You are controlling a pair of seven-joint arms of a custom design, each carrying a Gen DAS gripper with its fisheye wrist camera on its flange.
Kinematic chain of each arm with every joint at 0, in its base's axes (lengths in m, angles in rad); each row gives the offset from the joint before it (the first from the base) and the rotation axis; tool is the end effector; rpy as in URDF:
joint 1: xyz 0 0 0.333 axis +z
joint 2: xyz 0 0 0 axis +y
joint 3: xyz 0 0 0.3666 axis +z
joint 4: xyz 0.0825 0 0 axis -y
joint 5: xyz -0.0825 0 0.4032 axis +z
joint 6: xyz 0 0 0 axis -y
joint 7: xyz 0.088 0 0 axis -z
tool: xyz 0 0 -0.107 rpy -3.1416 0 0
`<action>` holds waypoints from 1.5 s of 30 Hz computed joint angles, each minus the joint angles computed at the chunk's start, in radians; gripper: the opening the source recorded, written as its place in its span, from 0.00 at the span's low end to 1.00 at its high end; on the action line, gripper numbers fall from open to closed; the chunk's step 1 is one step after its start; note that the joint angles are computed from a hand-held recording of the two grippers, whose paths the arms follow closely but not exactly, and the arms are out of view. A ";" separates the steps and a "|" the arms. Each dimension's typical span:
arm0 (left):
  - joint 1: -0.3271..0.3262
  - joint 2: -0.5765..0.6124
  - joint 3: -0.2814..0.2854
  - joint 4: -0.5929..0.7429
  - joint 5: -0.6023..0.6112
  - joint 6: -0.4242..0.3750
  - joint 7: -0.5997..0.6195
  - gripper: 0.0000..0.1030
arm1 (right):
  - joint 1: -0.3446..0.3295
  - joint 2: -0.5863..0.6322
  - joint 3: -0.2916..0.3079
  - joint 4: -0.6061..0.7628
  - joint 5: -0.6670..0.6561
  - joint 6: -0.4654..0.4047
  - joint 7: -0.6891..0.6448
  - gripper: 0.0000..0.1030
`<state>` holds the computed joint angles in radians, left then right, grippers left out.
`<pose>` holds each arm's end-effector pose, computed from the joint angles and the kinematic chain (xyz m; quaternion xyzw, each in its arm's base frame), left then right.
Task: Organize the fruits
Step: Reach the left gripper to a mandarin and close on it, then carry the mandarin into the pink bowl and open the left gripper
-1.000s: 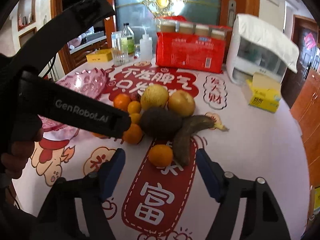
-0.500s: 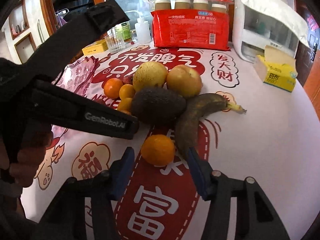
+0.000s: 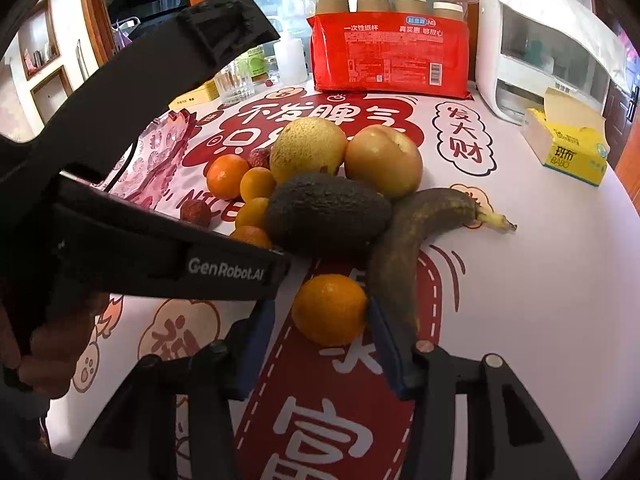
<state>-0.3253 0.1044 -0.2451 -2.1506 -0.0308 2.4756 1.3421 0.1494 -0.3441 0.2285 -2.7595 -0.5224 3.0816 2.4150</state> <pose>0.5014 -0.3182 0.4148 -0.5834 0.8041 -0.1120 0.0204 0.3674 0.1908 0.4155 -0.6866 0.6476 -0.1851 0.2739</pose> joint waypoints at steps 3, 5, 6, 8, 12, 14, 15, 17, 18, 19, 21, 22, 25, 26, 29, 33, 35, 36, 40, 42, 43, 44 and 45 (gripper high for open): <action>0.000 -0.007 0.001 -0.003 0.004 -0.011 -0.013 0.36 | -0.036 -0.004 0.037 0.008 -0.027 -0.018 0.024 0.40; 0.004 -0.027 0.002 -0.019 -0.003 -0.014 -0.012 0.36 | -0.036 -0.006 0.038 0.010 -0.037 -0.029 0.035 0.38; 0.006 -0.036 0.001 -0.025 -0.005 -0.015 -0.012 0.36 | -0.033 -0.006 0.033 0.011 -0.040 -0.031 0.037 0.38; 0.010 -0.050 0.001 -0.034 -0.008 -0.012 -0.014 0.36 | -0.032 -0.006 0.031 0.012 -0.049 -0.032 0.044 0.38; 0.017 -0.081 -0.003 -0.052 -0.017 -0.002 -0.008 0.36 | -0.015 -0.007 0.011 0.011 -0.046 -0.032 0.045 0.37; 0.020 -0.097 -0.005 -0.061 -0.022 -0.002 -0.006 0.36 | 0.001 -0.009 -0.008 0.008 -0.034 -0.031 0.035 0.37; 0.022 -0.105 -0.005 -0.064 -0.027 -0.002 -0.006 0.36 | 0.007 -0.011 -0.011 0.007 -0.027 -0.033 0.033 0.36; 0.026 -0.127 -0.006 -0.076 -0.037 -0.002 0.000 0.36 | 0.021 -0.016 -0.023 0.002 -0.012 -0.035 0.025 0.36; 0.028 -0.138 -0.007 -0.081 -0.044 0.001 0.005 0.36 | 0.024 -0.020 -0.025 0.000 -0.006 -0.035 0.023 0.36; 0.031 -0.158 -0.006 -0.095 -0.053 0.003 0.016 0.36 | 0.023 -0.024 -0.020 -0.001 -0.004 -0.037 0.025 0.36; 0.036 -0.184 -0.007 -0.105 -0.065 0.002 0.025 0.36 | 0.024 -0.033 -0.015 -0.004 0.000 -0.041 0.025 0.36; 0.038 -0.198 -0.007 -0.113 -0.073 0.002 0.032 0.36 | 0.025 -0.037 -0.013 -0.005 0.002 -0.041 0.026 0.36; 0.044 -0.245 -0.006 -0.136 -0.102 0.006 0.057 0.36 | 0.035 -0.052 -0.016 -0.005 0.012 -0.044 0.019 0.36; 0.047 -0.250 -0.007 -0.138 -0.104 0.010 0.059 0.36 | 0.038 -0.058 -0.016 -0.005 0.015 -0.045 0.017 0.36; 0.054 -0.286 -0.007 -0.150 -0.119 0.010 0.071 0.36 | 0.057 -0.077 -0.019 -0.003 0.031 -0.050 0.009 0.36; 0.065 -0.338 -0.003 -0.172 -0.140 0.012 0.086 0.36 | 0.059 -0.108 -0.002 -0.004 0.038 -0.019 0.011 0.36; 0.073 -0.364 -0.002 -0.184 -0.143 0.011 0.088 0.36 | 0.063 -0.118 0.006 0.003 0.045 -0.021 0.009 0.36; 0.077 -0.378 0.000 -0.190 -0.146 0.009 0.090 0.36 | 0.071 -0.123 0.006 0.007 0.050 -0.019 0.007 0.36; 0.092 -0.429 0.007 -0.215 -0.153 0.008 0.105 0.36 | 0.078 -0.140 0.030 0.023 0.057 -0.021 0.012 0.36; 0.100 -0.453 0.013 -0.227 -0.157 0.006 0.116 0.36 | 0.077 -0.147 0.047 0.033 0.058 -0.021 0.021 0.36; 0.104 -0.465 0.017 -0.233 -0.161 0.005 0.125 0.36 | 0.074 -0.149 0.056 0.037 0.056 -0.021 0.027 0.36; 0.108 -0.479 0.023 -0.241 -0.165 0.002 0.134 0.36 | 0.071 -0.152 0.067 0.042 0.054 -0.022 0.034 0.36; 0.112 -0.491 0.028 -0.248 -0.170 0.001 0.144 0.36 | 0.067 -0.154 0.079 0.049 0.051 -0.024 0.043 0.36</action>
<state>-0.2131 -0.3871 -0.2175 -2.3988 -0.2003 2.4762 1.4861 0.2167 -0.4976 0.3073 -2.7101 -0.4714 3.0578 2.4581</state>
